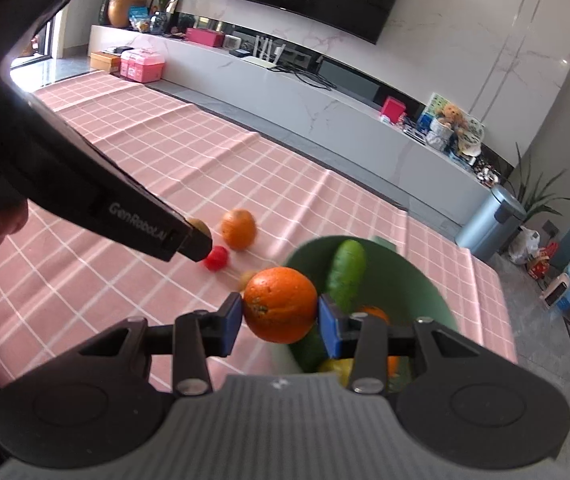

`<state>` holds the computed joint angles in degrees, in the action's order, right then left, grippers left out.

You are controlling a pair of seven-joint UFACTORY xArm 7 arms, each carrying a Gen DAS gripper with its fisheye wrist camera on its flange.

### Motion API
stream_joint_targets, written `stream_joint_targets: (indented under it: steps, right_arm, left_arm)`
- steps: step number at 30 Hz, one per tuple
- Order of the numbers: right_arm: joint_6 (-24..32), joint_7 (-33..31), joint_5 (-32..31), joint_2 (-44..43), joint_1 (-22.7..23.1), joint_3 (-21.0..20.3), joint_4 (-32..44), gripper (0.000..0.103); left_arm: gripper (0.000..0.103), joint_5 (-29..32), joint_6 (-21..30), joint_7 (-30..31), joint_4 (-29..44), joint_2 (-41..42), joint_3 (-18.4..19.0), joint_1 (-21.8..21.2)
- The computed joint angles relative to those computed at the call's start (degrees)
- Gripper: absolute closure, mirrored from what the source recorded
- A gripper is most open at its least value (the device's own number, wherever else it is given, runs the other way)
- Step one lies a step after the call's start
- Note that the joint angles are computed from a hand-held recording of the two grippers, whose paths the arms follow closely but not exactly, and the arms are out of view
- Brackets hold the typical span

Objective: Organize fruits
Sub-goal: 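Carry the kiwi and the orange toward the colander with both tools, then open the left tool to drop the kiwi while the right tool releases the orange into the colander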

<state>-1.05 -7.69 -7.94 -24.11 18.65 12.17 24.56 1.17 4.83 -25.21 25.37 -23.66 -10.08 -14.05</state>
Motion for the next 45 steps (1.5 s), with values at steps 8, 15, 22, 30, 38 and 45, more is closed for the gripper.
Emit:
stream_joint_targets:
  steps: [8,15,22,30,38,45]
  right_arm:
    - [3.14,-2.89,1.54,-1.17,-0.58,-5.44,0.99,0.065]
    - [5.25,-6.59,2.58,1.97,-2.77,-7.88,3.92,0.065]
    - [7.25,-11.47,6.56,8.51,-2.42,-10.68,9.11,0.065]
    - [7.43,-17.02,9.67,15.74,-3.88,-10.36,13.81,0.065]
    - [7.72,-20.1,10.14,19.04,-5.69,-8.5,15.88,0.065]
    - [10.88,-23.24,14.21,21.42,-6.07,-8.19,18.08,0.065]
  left_arm:
    - [0.077,-2.78,-0.82,4.37,7.27,8.31,2.85,-5.86]
    - [0.077,-3.75,0.84,7.97,14.46,15.75,1.78,-6.12]
    - [0.077,-3.46,3.82,10.44,21.44,23.32,0.73,-5.53]
    - [0.076,-2.0,5.81,10.85,25.1,27.86,0.6,-5.49]
    - [0.076,-0.43,7.16,10.95,28.11,30.05,0.74,-5.8]
    - [0.076,-1.78,8.96,12.82,30.76,32.96,0.14,-5.82]
